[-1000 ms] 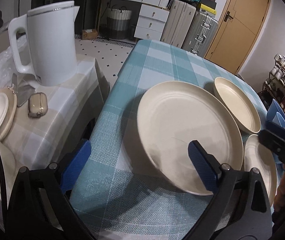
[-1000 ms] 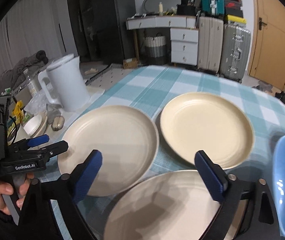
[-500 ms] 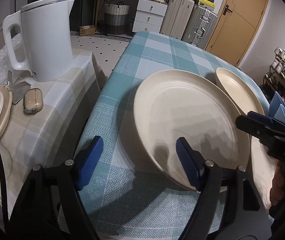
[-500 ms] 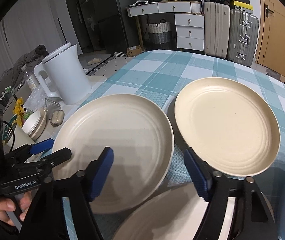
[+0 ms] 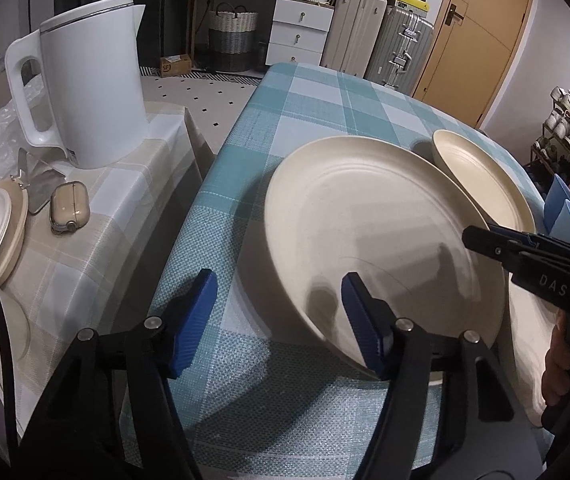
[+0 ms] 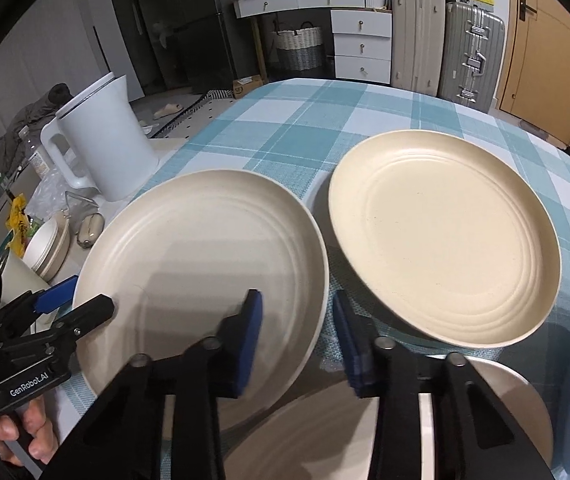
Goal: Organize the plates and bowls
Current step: 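Close the left gripper on the cream plate rim, then carry the cream plate with the left gripper toward the other cream plate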
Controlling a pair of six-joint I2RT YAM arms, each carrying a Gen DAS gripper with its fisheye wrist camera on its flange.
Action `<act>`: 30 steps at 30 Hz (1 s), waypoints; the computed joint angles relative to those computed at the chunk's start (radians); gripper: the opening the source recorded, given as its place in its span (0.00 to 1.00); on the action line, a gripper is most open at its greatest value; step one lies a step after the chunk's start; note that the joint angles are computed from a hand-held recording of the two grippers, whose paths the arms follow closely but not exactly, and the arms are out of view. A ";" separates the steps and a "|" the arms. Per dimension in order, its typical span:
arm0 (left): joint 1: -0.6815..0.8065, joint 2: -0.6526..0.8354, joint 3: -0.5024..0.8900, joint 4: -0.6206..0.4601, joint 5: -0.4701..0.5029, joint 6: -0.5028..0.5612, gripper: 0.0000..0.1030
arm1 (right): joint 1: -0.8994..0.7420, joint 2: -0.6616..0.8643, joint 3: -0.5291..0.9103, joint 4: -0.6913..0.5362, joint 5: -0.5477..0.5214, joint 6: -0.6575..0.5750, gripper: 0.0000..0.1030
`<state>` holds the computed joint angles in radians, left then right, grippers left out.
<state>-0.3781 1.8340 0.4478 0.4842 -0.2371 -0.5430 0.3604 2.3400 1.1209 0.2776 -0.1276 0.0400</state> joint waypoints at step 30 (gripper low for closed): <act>-0.074 -0.222 -0.067 -0.067 -0.021 0.008 0.22 | 0.020 -0.181 -0.172 0.067 0.076 0.014 0.19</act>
<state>-0.4521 1.6116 0.3809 0.4173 -0.2580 -0.5350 0.3806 2.1592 0.9494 0.3446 -0.0518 0.0537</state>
